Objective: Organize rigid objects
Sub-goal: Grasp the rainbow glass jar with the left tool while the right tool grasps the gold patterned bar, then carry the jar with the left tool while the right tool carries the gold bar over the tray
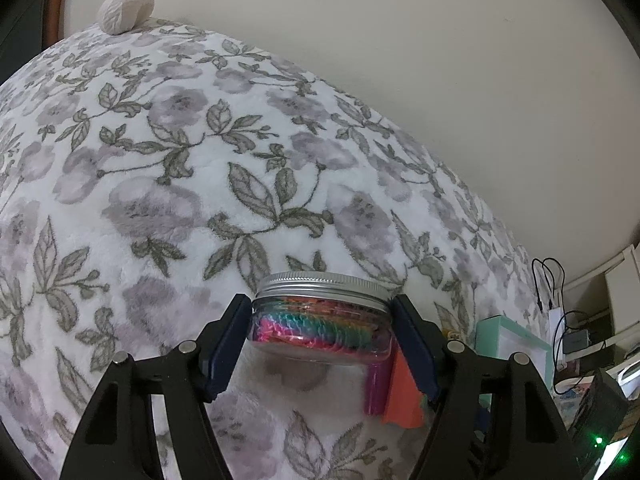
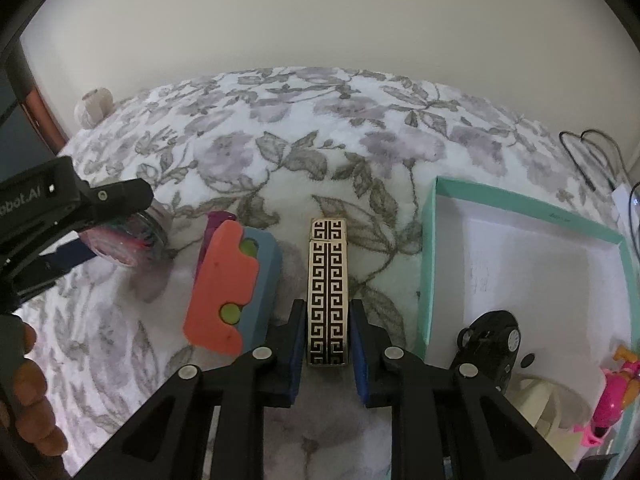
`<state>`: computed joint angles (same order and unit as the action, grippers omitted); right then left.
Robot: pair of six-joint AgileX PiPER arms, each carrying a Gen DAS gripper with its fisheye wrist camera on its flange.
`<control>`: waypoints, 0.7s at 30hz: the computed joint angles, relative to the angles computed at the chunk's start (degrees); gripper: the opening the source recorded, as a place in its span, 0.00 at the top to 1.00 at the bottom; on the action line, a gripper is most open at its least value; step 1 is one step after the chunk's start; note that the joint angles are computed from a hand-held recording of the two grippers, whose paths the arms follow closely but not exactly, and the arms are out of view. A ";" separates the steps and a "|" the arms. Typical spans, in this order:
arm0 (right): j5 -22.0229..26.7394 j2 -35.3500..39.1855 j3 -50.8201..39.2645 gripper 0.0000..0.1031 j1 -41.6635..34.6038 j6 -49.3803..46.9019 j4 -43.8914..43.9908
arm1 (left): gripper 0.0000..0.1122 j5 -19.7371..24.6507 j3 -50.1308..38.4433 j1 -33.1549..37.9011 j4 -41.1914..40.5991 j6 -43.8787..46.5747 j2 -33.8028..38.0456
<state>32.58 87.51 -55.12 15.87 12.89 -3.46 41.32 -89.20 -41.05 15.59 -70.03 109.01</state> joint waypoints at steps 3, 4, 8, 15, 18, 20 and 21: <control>0.21 -1.22 0.26 0.79 -1.09 -3.71 3.80 | 0.35 -0.30 0.68 -0.11 0.78 -0.50 -1.00; 0.32 -1.72 0.29 0.79 -1.19 -3.89 3.95 | 0.35 -0.27 0.80 -0.17 1.12 -0.73 -1.35; 1.09 -4.27 0.10 0.79 -2.74 -6.87 7.08 | 0.35 -0.72 1.69 -0.50 3.03 -2.10 -3.04; 2.67 -8.06 -0.77 0.79 -6.08 -10.37 10.18 | 0.35 -0.11 0.72 -1.57 5.85 -3.92 -5.12; 3.55 -9.52 -1.08 0.79 -8.69 -11.43 10.70 | 0.35 0.32 -0.61 -2.57 7.18 -4.49 -5.40; 4.39 -10.18 -1.52 0.79 -11.09 -12.23 11.21 | 0.35 0.77 -1.97 -3.47 8.02 -4.64 -5.10; 4.75 -10.40 -1.67 0.79 -12.19 -12.81 11.65 | 0.35 1.12 -2.90 -4.03 8.42 -4.54 -4.74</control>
